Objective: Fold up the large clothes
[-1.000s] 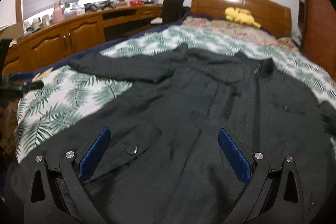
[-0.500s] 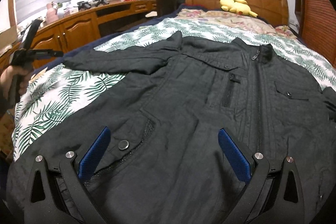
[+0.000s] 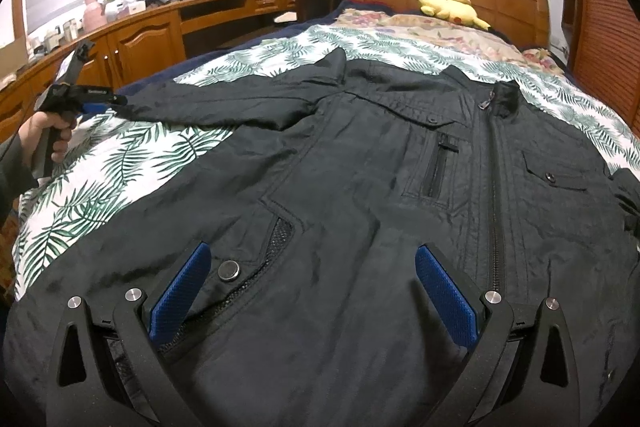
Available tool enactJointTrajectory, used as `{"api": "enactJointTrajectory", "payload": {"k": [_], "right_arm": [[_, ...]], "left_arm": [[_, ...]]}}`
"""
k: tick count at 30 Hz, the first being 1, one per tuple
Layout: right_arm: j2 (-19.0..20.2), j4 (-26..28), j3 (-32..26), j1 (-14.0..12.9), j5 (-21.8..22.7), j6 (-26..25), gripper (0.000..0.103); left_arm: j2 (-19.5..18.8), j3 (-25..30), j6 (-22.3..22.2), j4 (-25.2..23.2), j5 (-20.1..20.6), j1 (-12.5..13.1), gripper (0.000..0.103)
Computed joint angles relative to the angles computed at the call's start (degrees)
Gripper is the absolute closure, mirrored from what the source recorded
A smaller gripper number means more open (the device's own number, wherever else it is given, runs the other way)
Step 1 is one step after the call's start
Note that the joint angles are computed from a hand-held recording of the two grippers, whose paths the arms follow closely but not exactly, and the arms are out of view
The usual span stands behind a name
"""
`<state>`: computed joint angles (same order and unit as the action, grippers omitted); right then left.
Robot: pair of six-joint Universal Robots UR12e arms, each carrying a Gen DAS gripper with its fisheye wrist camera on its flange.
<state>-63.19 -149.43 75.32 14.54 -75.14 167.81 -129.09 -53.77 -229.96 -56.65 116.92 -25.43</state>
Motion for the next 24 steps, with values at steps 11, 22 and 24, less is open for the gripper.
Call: {"api": "enactJointTrajectory", "payload": {"k": [11, 22, 24], "right_arm": [[0.03, 0.19, -0.04, 0.08, -0.12, -0.16, 0.000], [-0.23, 0.60, 0.06, -0.24, 1.13, 0.21, 0.000], [-0.66, -0.37, 0.55, -0.55, 1.81, 1.10, 0.000]], "left_arm": [[-0.53, 0.42, -1.96, 1.10, -2.79, 1.18, 0.090], [-6.39, 16.38, 8.06, -5.87, 4.51, -3.03, 0.098], [-9.63, 24.01, 11.37, -7.75, 5.36, -4.46, 0.099]]}}
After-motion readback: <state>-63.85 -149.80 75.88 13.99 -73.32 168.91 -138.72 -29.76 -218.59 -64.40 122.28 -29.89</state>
